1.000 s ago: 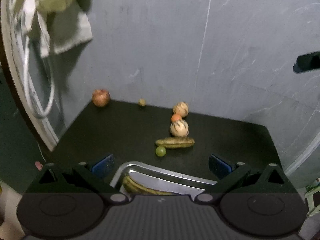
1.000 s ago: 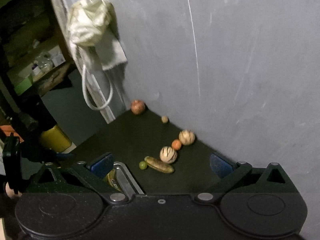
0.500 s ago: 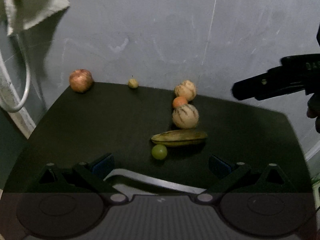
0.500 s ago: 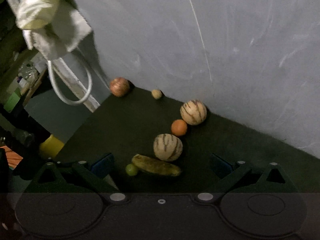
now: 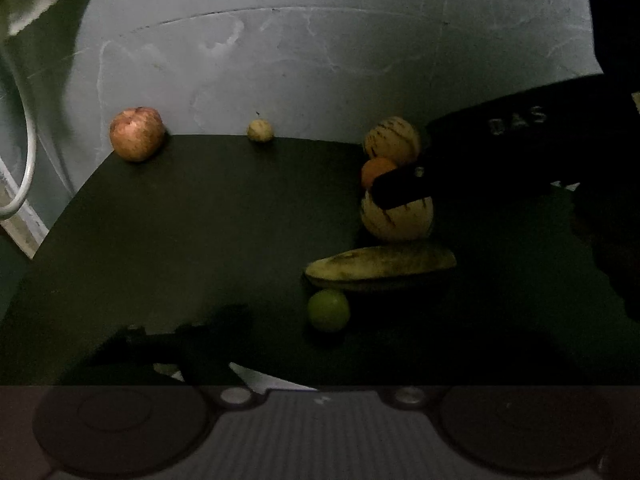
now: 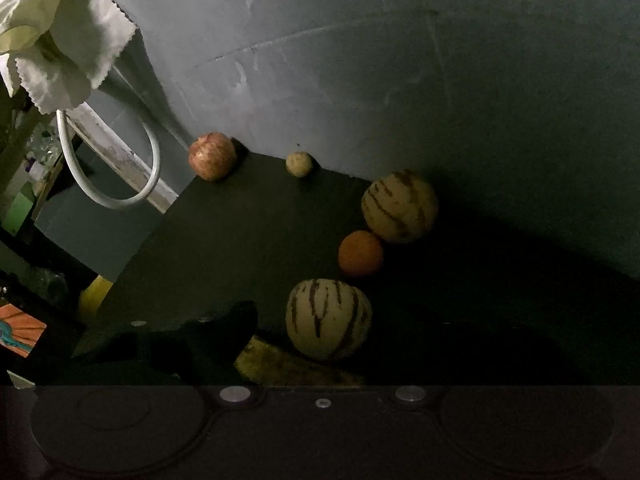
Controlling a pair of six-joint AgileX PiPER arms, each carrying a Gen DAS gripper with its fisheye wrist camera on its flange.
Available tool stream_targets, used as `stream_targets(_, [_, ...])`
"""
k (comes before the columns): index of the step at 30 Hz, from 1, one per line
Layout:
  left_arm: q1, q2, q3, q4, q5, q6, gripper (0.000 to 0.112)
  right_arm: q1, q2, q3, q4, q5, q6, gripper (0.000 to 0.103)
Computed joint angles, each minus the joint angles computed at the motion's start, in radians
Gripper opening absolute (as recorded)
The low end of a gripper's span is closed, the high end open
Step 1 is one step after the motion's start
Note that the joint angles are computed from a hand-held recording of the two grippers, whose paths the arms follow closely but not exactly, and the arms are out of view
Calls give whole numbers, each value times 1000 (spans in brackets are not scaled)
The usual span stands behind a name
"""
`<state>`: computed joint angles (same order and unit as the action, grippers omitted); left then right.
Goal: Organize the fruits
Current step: 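Grasp a striped melon with the right tool while the left tool grasps a green lime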
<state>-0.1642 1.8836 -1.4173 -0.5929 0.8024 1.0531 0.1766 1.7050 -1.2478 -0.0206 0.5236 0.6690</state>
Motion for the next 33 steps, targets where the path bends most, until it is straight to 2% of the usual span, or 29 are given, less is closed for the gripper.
stream_targets(4, [-3,5,7,-14,-17,-3,67,-1,17,-6,-17,1,25,69])
stream_targets(14, [-13,21,-12,22,-32,-48,54,6,56,-29,-35,2,52,62])
stream_targets(17, [-12,18,-8,18,-33,-46,52,12,64,-34,-46,0,73,56])
stream_targets(21, [-14,11,10,1,-49,-46,40,22,68,-39,-84,5,109,55])
stream_targets(25, [-11,21,-3,-18,-31,-39,29,21,59,-23,-84,-10,119,54])
stream_targets(33, [7,21,3,-47,-16,-45,26,28,-2,62,-116,-87,157,54])
